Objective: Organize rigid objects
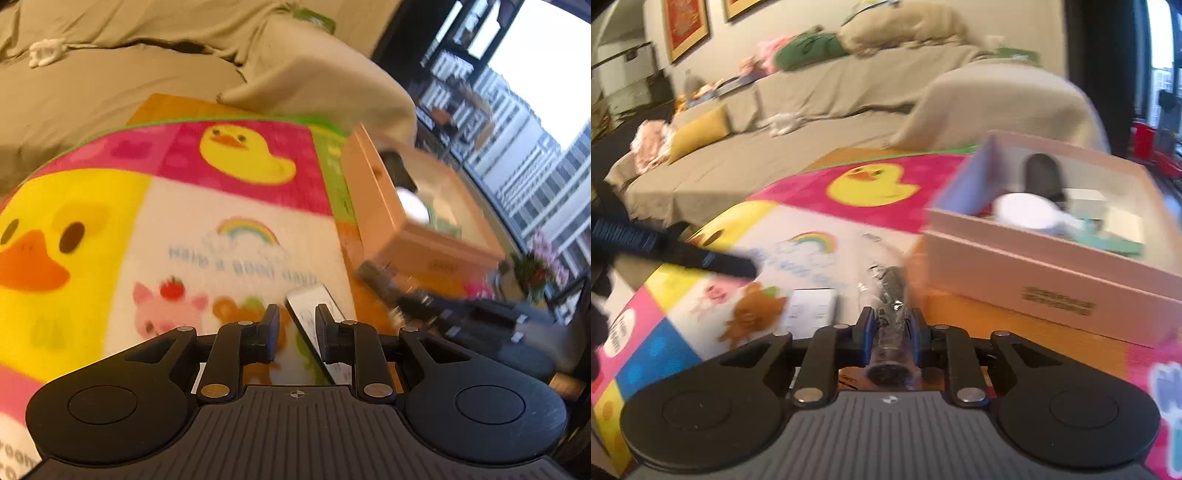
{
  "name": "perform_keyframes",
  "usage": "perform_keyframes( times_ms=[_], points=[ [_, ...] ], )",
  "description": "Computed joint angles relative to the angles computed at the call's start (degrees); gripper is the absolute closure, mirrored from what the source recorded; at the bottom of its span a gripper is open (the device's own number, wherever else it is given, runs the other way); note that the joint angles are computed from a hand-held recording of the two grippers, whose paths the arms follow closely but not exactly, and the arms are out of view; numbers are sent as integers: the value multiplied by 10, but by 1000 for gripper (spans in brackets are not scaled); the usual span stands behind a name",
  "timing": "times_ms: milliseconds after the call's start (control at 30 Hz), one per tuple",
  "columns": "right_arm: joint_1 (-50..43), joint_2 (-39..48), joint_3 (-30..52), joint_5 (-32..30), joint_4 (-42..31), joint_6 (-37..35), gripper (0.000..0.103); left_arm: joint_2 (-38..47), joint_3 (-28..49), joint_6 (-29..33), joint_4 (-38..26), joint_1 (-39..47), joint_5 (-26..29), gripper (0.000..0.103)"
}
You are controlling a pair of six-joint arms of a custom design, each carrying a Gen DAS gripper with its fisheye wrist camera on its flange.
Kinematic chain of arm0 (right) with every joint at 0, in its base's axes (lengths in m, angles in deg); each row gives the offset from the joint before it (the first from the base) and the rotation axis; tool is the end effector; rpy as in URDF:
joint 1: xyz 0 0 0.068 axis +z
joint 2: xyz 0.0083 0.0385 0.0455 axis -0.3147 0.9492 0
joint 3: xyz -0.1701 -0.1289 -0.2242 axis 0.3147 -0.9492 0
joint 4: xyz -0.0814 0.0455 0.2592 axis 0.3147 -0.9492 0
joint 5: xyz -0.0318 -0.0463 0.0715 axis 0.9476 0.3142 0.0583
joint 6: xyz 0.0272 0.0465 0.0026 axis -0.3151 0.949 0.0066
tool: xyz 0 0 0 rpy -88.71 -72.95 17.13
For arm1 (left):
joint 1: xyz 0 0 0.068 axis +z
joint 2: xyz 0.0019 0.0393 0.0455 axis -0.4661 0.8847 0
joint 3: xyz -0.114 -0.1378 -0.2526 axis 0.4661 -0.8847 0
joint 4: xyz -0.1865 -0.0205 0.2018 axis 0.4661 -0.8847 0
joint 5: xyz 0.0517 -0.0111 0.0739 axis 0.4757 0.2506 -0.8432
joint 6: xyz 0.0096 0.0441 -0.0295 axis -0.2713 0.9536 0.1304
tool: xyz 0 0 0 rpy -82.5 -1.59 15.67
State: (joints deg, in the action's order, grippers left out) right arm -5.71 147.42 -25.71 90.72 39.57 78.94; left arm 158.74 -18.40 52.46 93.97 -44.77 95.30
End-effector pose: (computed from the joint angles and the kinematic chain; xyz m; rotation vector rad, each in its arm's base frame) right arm 0.2408 0.0532 0.0906 -0.0556 2.2783 0.1801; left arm 0.3168 -0.1091 0.1328 0.3570 2.4538 -0.5992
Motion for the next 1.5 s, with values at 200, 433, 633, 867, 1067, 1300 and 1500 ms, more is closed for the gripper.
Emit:
perform_keyframes(
  times_ms=[200,433,633,867,1067,1300,1500],
  points=[
    [-52,-80,-95,33,25,-19,84,8,-29,50,77,-101,-111,79],
    [-57,11,-138,107,183,-4,36,49,-23,71,107,-152,-131,64],
    [-80,50,-120,72,189,24,27,59,-18,100,105,-150,-59,24],
    [-76,58,-117,74,186,25,22,18,-84,67,176,-170,-191,29],
    [-79,62,-118,64,191,26,22,41,-64,-47,148,-108,-93,28],
    [-82,67,-111,60,182,33,15,91,0,34,129,-166,-144,27],
    [-114,76,-110,8,190,32,6,100,-14,105,157,-176,-144,26]
  ],
)
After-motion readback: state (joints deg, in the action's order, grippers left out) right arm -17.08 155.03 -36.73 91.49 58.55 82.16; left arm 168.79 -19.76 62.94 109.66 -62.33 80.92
